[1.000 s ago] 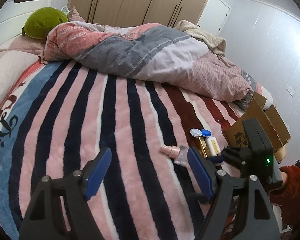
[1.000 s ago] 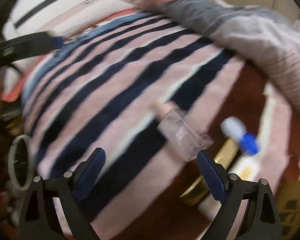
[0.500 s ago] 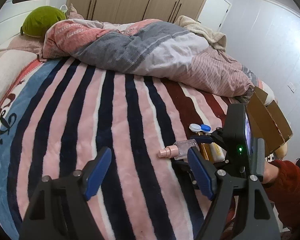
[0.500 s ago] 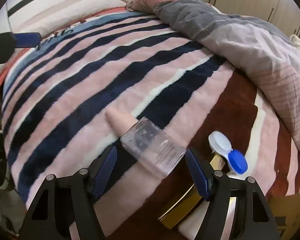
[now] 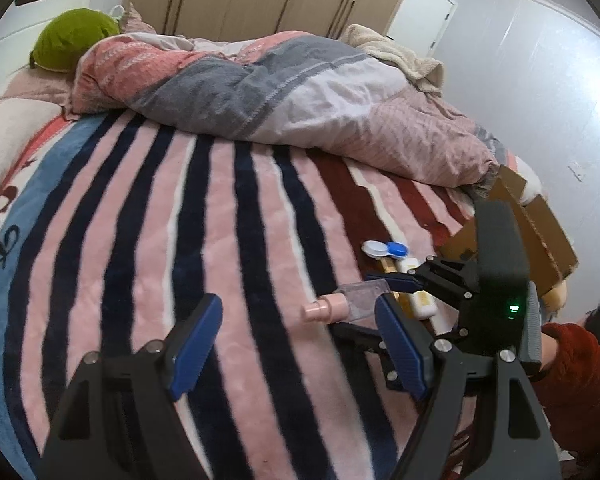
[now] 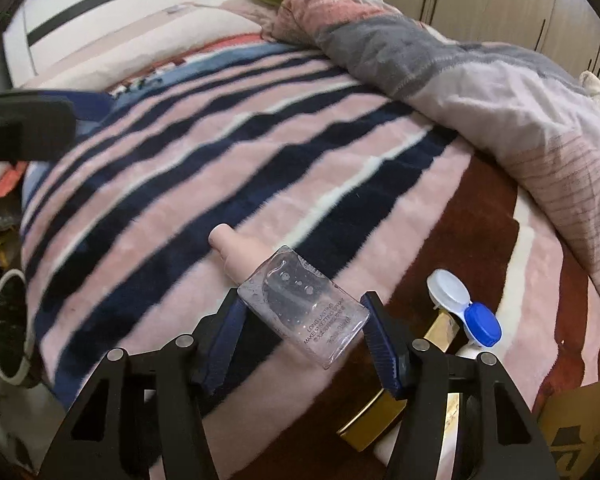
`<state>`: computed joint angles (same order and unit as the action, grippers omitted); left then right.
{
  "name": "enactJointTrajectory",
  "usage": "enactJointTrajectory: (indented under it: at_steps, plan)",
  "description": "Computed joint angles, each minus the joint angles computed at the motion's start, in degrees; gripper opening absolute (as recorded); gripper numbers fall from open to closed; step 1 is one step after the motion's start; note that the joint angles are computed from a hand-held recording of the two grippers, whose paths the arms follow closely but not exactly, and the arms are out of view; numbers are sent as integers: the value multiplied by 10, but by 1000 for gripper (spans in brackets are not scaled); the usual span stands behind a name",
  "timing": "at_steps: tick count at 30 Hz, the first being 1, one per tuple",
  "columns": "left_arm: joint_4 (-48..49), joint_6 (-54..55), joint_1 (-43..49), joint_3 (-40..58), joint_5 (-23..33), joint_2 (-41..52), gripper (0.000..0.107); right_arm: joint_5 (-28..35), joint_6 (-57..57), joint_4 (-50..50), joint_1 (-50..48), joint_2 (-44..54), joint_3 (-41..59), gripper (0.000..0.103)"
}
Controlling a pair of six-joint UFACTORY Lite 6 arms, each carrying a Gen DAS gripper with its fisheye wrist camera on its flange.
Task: Organize rigid objects
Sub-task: 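Carry the bottle into the cardboard box and open the right gripper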
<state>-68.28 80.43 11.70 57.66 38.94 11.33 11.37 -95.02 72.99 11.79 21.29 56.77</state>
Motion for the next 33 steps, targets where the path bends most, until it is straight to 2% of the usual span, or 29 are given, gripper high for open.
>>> enactJointTrajectory:
  at_steps: [2, 8, 12, 17, 18, 20, 21, 28, 33]
  plan:
    - [1, -7, -9, 1, 17, -7, 76, 11, 26, -22, 4, -38, -16, 55]
    - [-5, -51, -65, 19, 42, -33, 76, 48, 250, -223, 8, -183, -50, 55]
    - [-19, -89, -119, 39, 49, -51, 76, 83, 336, -296, -28, -276, -65, 55]
    - [-29, -135, -213, 104, 43, -34, 74, 160, 296, -271, -132, -357, -74, 55]
    - [-27, -148, -233, 121, 37, -25, 72, 183, 282, -261, -166, -369, -72, 55]
    - [-19, -175, -270, 168, 36, 6, 58, 209, 261, -251, -212, -379, -67, 55]
    - [-17, -191, -291, 199, 39, 30, 56, 222, 251, -247, -241, -383, -62, 55]
    - [55, -305, -399, 379, 24, 158, 53, 310, 195, -230, -423, -340, -7, 55]
    - [130, -404, -452, 537, 42, 272, 53, 335, 177, -239, -504, -290, 32, 55]
